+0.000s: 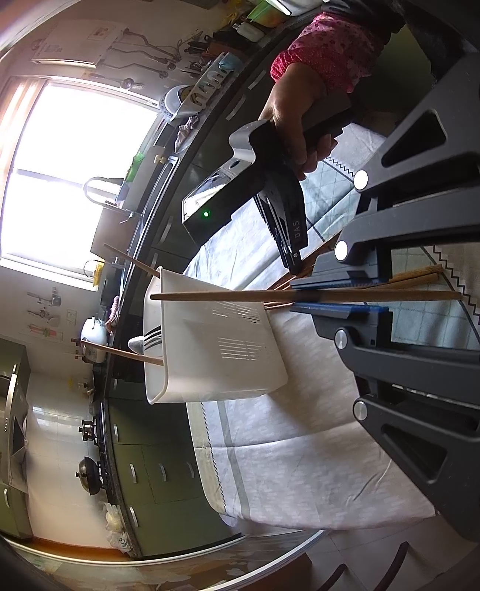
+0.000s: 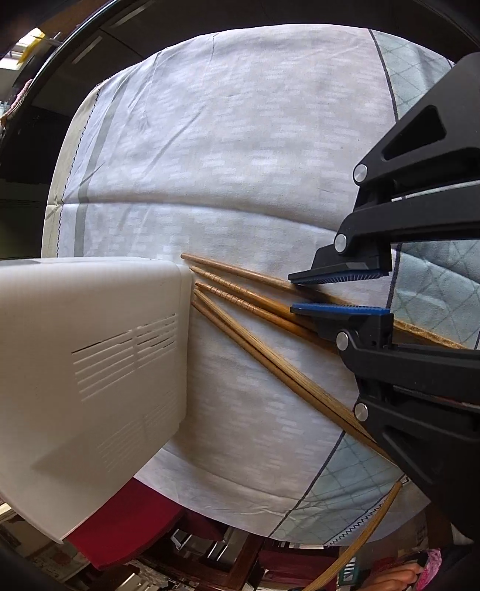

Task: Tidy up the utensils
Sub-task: 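Lift the chopstick with the left tool while the right tool grasps another wooden chopstick, then insert the chopstick into the holder and open the left tool while the right carries its chopstick over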

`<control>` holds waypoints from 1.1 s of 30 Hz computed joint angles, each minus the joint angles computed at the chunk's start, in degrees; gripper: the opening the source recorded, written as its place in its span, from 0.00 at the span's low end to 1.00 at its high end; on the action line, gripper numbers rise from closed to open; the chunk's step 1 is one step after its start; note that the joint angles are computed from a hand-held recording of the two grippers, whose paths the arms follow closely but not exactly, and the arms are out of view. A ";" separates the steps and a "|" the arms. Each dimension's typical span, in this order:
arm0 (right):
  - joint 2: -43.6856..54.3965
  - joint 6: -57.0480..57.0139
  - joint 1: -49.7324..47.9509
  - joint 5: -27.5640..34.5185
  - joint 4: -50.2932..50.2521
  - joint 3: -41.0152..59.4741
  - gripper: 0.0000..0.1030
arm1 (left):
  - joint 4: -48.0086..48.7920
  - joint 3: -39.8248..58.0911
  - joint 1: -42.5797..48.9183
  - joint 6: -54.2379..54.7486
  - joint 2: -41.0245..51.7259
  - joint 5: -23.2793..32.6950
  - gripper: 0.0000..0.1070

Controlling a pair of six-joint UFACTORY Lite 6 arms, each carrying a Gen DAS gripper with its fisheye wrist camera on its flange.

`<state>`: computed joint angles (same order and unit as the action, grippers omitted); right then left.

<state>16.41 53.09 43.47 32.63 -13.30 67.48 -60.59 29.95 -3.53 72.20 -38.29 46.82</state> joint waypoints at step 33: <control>-53.75 27.32 14.47 9.62 -17.79 -27.71 0.07 | 3.51 -0.14 5.15 -3.49 -8.11 5.99 0.06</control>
<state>-37.34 80.41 57.93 42.26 -31.10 39.77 -57.08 29.82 1.62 68.70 -46.40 52.81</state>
